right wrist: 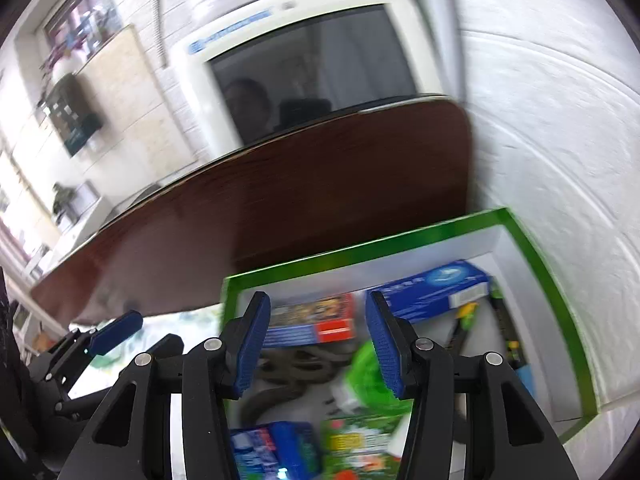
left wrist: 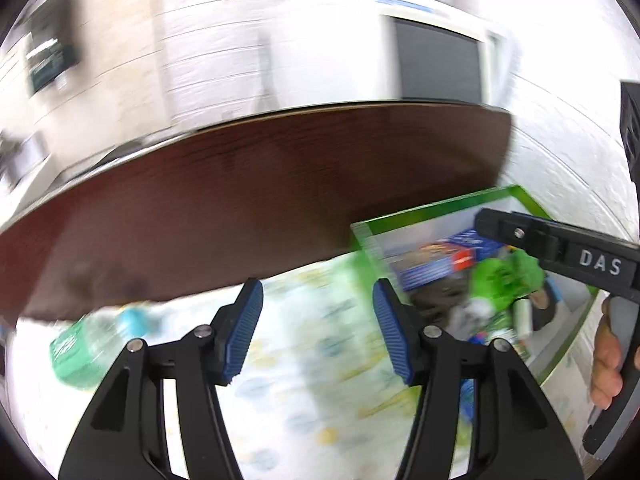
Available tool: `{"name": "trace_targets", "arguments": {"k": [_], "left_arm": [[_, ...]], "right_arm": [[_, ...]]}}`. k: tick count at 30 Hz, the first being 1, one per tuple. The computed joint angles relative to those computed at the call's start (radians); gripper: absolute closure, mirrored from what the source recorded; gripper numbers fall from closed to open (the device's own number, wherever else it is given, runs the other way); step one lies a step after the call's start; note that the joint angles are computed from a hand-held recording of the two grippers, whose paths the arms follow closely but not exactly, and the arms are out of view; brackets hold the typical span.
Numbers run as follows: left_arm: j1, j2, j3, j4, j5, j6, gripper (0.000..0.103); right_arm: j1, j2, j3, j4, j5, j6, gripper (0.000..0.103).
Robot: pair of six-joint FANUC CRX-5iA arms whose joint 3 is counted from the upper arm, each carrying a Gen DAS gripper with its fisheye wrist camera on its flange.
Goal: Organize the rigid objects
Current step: 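Move the right tool to the green-labelled soda water bottle, then close the right tool around the soda water bottle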
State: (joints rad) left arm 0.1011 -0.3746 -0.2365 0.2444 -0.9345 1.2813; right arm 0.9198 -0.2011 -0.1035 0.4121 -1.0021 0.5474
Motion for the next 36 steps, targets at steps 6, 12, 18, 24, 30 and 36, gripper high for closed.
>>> {"name": "trace_targets", "arguments": {"k": [6, 12, 18, 24, 30, 36], "left_arm": [[0.211, -0.142, -0.108, -0.008, 0.008, -0.025, 0.044], [0.492, -0.246, -0.224, 0.109, -0.015, -0.183, 0.036], [0.707, -0.255, -0.292, 0.201, -0.049, -0.285, 0.035], [0.824, -0.215, -0.326, 0.316, -0.077, -0.374, 0.035], [0.791, -0.165, -0.319, 0.355, -0.046, -0.397, 0.032], [0.755, -0.099, -0.290, 0.366, -0.022, -0.395, 0.032]], "right_arm": [[0.060, 0.085, 0.100, -0.087, -0.007, 0.110, 0.051], [0.106, 0.202, 0.225, -0.173, -0.031, 0.194, 0.051], [0.132, 0.298, 0.312, -0.266, 0.003, 0.229, 0.034], [0.142, 0.409, 0.420, -0.351, 0.015, 0.228, 0.033], [0.150, 0.485, 0.485, -0.366, 0.043, 0.182, 0.033], [0.145, 0.541, 0.544, -0.392, 0.051, 0.159, 0.032]]}}
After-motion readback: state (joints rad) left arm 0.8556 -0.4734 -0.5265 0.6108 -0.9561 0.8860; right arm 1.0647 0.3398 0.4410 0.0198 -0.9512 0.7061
